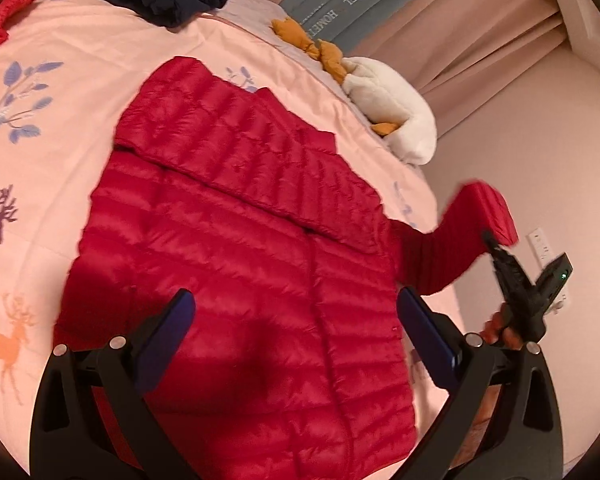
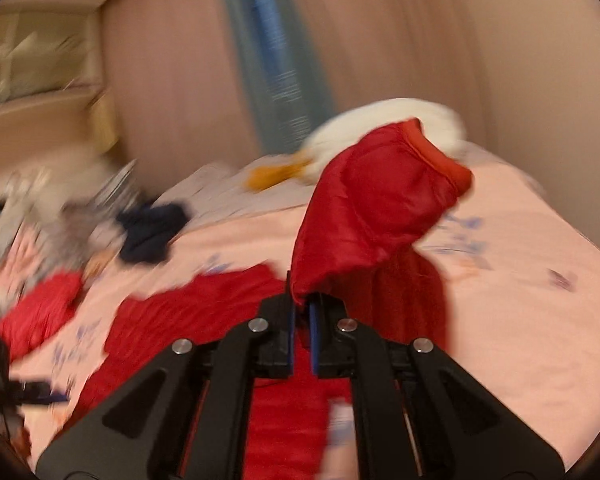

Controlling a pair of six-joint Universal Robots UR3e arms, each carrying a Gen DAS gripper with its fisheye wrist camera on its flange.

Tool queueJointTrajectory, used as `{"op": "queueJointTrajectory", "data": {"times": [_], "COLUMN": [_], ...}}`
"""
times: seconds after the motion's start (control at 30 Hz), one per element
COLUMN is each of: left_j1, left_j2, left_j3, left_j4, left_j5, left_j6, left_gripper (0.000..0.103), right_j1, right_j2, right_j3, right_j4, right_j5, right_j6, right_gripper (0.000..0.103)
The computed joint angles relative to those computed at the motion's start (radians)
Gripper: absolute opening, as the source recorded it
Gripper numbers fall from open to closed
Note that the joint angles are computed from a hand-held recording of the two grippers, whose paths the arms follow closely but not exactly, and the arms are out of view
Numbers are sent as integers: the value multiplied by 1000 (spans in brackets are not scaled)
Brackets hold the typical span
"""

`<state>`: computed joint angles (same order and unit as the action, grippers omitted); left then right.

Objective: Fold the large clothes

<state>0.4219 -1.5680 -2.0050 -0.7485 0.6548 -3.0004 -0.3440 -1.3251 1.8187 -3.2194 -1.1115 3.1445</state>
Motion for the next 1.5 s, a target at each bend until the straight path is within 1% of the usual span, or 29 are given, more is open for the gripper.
{"op": "queueJointTrajectory", "data": {"times": [0.13,0.2,0.27,0.3,0.33,0.37,0.4,0.43,0.47,0.5,0.6,0.63,0.67,0.73,0.83,0.9,0.93,1.0,1.07,1.1,1.17,1.27,1.3,1.4,1.5], "left_j1": [3,-1,-15,-21,-28,-38,-42,-47,-56,-65,-111,-124,-142,-183,-223,-242,-250,-259,-261,-262,-261,-230,-219,-171,-131], "left_j2": [-65,-115,-181,-207,-237,-270,-295,-318,-344,-367,-464,-492,-520,-586,-653,-680,-692,-708,-703,-687,-650,-580,-563,-521,-517], "left_j3": [29,55,87,107,127,146,161,175,193,214,308,347,382,470,570,620,640,662,653,641,622,617,620,642,668], "left_j4": [-6,-9,10,4,7,24,21,27,34,38,100,109,132,178,170,148,144,134,153,169,223,339,360,349,281], "left_j5": [-74,-104,-120,-127,-127,-123,-136,-148,-160,-167,-170,-163,-145,-101,-47,-3,13,44,70,87,115,133,141,179,227], "left_j6": [-15,-22,-54,-56,-72,-98,-100,-112,-126,-135,-222,-249,-292,-365,-422,-442,-455,-477,-504,-507,-518,-562,-571,-558,-517], "left_gripper": [101,101,101,101,101,101,101,101,101,101,101,101,101,100,85,64,57,23,11,9,7,7,7,7,7], "right_j1": [247,331,386,401,401,400,399,395,392,371,305,271,240,201,151,108,93,71,52,32,6,-60,-73,-121,-147], "right_j2": [138,206,270,281,272,256,251,226,203,153,28,-18,-52,-94,-144,-180,-186,-206,-220,-239,-264,-316,-325,-358,-360], "right_j3": [-130,-188,-250,-259,-235,-195,-179,-133,-100,-26,146,208,261,329,412,462,477,504,524,542,567,608,617,646,657], "right_j4": [68,115,192,225,223,210,197,163,136,96,15,-8,-29,-63,-109,-124,-132,-133,-133,-131,-131,-115,-114,-94,-80], "right_j5": [-181,-243,-293,-308,-311,-306,-304,-303,-299,-268,-193,-151,-108,-57,4,48,60,75,76,88,99,132,138,161,171], "right_j6": [-120,-166,-203,-211,-217,-226,-232,-234,-228,-224,-206,-191,-174,-152,-123,-114,-111,-110,-117,-127,-134,-145,-147,-159,-166], "right_gripper": [11,17,40,46,51,52,53,55,61,62,65,67,67,68,68,68,68,68,68,68,68,68,68,69,69]}}
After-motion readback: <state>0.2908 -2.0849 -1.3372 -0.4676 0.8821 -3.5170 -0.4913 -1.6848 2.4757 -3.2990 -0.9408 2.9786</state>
